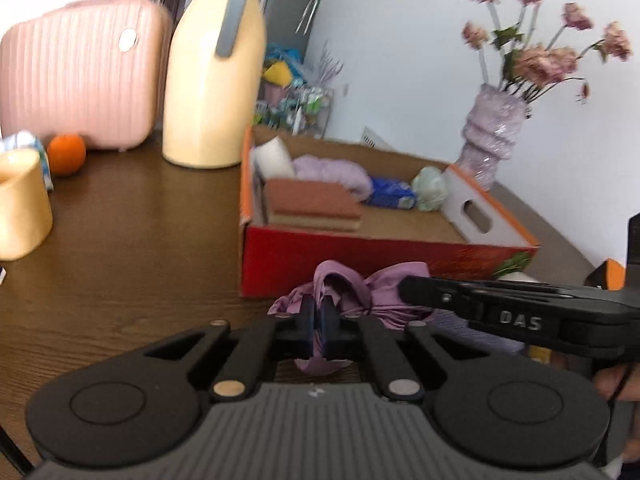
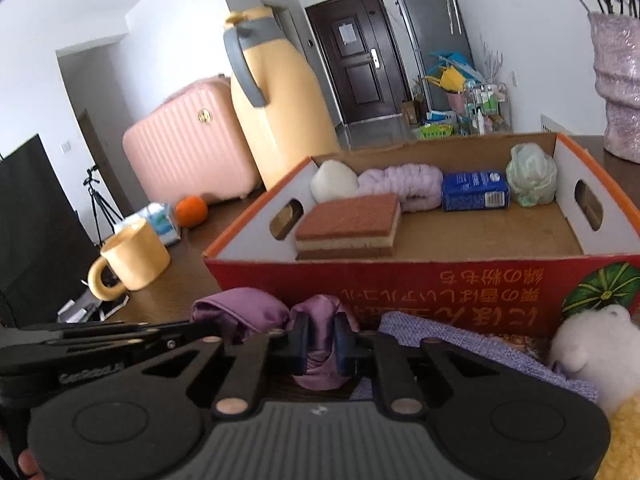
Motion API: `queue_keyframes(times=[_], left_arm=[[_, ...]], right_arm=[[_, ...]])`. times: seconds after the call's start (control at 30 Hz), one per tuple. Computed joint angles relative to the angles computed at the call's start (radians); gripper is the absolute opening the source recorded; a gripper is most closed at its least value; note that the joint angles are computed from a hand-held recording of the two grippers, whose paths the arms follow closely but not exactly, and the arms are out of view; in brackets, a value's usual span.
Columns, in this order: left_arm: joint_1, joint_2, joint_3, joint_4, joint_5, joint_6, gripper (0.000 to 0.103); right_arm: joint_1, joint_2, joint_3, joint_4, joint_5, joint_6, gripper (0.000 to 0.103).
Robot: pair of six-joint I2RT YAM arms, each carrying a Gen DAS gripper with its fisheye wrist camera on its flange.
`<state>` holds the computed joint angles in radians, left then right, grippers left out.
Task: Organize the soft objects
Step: 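Grasp the lavender bow scrunchie with the right gripper, then carry the lavender scrunchie into the box and open the right gripper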
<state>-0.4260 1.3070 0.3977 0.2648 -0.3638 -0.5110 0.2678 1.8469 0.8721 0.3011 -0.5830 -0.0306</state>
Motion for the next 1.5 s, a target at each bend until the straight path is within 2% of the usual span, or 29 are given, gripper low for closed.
queue_keyframes(times=[0.2,0.3,0.43,0.53,0.7,0.87,0.93,1.03,1.1,1.13,1.23,1.3,1.37,1.4,1.5], left_arm=[[-0.294,-0.229,0.001,-0.213,-0.257,-0.088,0.003],[-0.509,-0.278,0.018,-0.308,-0.415,-0.190,0.003],[-0.726,-0.217,0.077,-0.400,-0.564,-0.354,0.003],[-0.830,-0.180,0.121,-0.474,-0.617,-0.468,0.003],[-0.943,-0.112,0.204,-0.601,-0.688,-0.584,0.003],[-0.989,-0.105,0.243,-0.682,-0.742,-0.634,0.003],[-0.977,-0.122,0.240,-0.685,-0.743,-0.617,0.003],[-0.901,-0.179,0.213,-0.619,-0.711,-0.486,0.003],[-0.805,-0.248,0.183,-0.534,-0.660,-0.325,0.003],[-0.746,-0.284,0.171,-0.497,-0.617,-0.253,0.003],[-0.466,-0.353,0.162,-0.397,-0.385,-0.045,0.003],[-0.241,-0.320,0.186,-0.343,-0.178,0.053,0.003],[-0.036,-0.214,0.240,-0.307,0.005,0.101,0.003],[0.036,-0.160,0.261,-0.284,0.070,0.122,0.003],[0.194,0.058,0.374,-0.263,0.145,0.129,0.004]], right_arm=[[-0.087,-0.264,-0.226,0.041,-0.083,-0.048,0.011],[-0.190,-0.426,-0.336,-0.009,-0.176,-0.088,0.011],[-0.363,-0.673,-0.462,-0.164,-0.298,-0.205,0.011],[-0.510,-0.797,-0.487,-0.346,-0.405,-0.331,0.011],[-0.713,-0.844,-0.456,-0.630,-0.549,-0.557,0.011],[-0.770,-0.861,-0.452,-0.716,-0.606,-0.633,0.011],[-0.752,-0.867,-0.454,-0.695,-0.605,-0.602,0.011],[-0.657,-0.882,-0.467,-0.548,-0.547,-0.453,0.011],[-0.566,-0.858,-0.452,-0.418,-0.490,-0.329,0.011],[-0.511,-0.833,-0.431,-0.357,-0.453,-0.272,0.011],[-0.352,-0.675,-0.311,-0.206,-0.349,-0.133,0.011],[-0.264,-0.523,-0.170,-0.191,-0.294,-0.067,0.011],[-0.186,-0.372,-0.014,-0.216,-0.230,-0.026,0.011],[-0.154,-0.298,0.061,-0.234,-0.202,-0.005,0.011],[-0.075,-0.068,0.316,-0.329,-0.123,0.033,0.011]])
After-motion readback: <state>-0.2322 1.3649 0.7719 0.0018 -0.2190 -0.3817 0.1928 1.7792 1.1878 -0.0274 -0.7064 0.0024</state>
